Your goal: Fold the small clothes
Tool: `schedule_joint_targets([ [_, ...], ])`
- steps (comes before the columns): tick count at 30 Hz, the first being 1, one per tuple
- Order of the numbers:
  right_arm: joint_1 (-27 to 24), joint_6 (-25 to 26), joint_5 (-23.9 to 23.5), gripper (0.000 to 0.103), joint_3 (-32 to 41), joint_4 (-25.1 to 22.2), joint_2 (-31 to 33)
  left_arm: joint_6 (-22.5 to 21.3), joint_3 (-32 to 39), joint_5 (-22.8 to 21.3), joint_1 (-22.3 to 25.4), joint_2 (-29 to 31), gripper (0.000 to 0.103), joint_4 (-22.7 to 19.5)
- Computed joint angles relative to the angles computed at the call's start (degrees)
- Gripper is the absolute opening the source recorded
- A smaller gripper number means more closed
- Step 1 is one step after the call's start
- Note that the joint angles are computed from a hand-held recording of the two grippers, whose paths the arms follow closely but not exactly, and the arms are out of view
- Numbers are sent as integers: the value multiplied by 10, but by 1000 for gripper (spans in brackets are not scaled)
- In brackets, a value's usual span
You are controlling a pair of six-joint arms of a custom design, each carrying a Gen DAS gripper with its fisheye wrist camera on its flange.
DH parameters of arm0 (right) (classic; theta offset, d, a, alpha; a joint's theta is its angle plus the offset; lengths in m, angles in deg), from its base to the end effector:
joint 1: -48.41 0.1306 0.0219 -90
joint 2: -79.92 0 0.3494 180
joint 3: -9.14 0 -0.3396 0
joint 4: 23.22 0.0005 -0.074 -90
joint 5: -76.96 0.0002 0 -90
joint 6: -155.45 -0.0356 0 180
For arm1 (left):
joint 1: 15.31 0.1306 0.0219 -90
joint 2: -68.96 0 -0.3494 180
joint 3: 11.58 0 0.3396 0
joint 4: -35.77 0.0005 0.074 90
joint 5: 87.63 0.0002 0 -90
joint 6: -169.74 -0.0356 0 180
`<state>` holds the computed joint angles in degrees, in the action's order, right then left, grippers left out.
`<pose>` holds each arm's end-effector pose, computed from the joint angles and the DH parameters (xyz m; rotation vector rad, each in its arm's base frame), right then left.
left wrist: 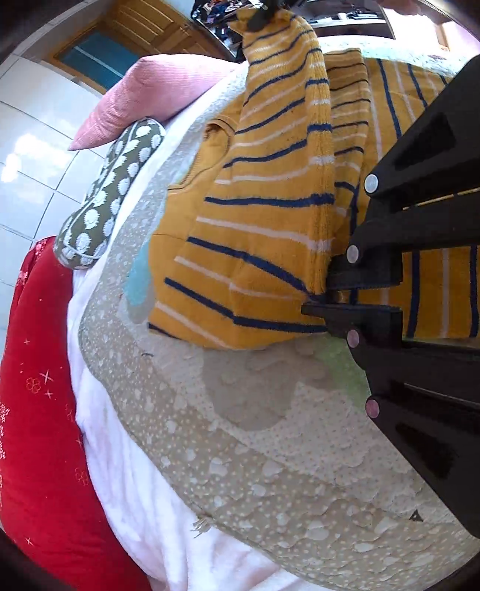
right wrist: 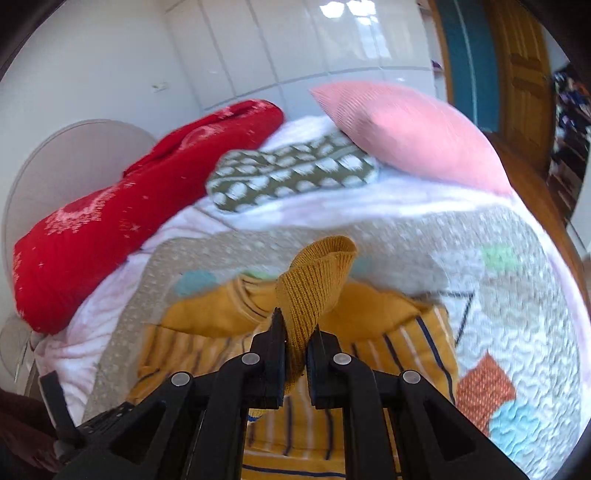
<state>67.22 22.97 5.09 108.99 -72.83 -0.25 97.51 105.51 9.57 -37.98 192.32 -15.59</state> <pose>0.4684 0.1473 0.3928 0.6247 2.2998 0.1197 0.5609 -0.2397 0.2929 0.1600 2.6185 -0.4180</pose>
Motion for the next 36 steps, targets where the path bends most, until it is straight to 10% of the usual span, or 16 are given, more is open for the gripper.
schedule_joint_targets([
  [11, -82, -141, -133, 22, -295, 198, -125, -47, -89, 20, 12, -65, 31, -8],
  [14, -56, -149, -67, 50, -326, 178, -195, -41, -148, 46, 29, -107, 31, 3],
  [17, -22, -158, -30, 51, -368, 153, -272, -36, -207, 67, 39, -154, 31, 15],
  [29, 337, -363, 131, 51, -462, 45, -355, -13, -378, 156, 26, -291, 41, 37],
  [36, 441, -449, 203, 52, -465, 42, -337, -11, -443, 182, 14, -336, 53, 72],
])
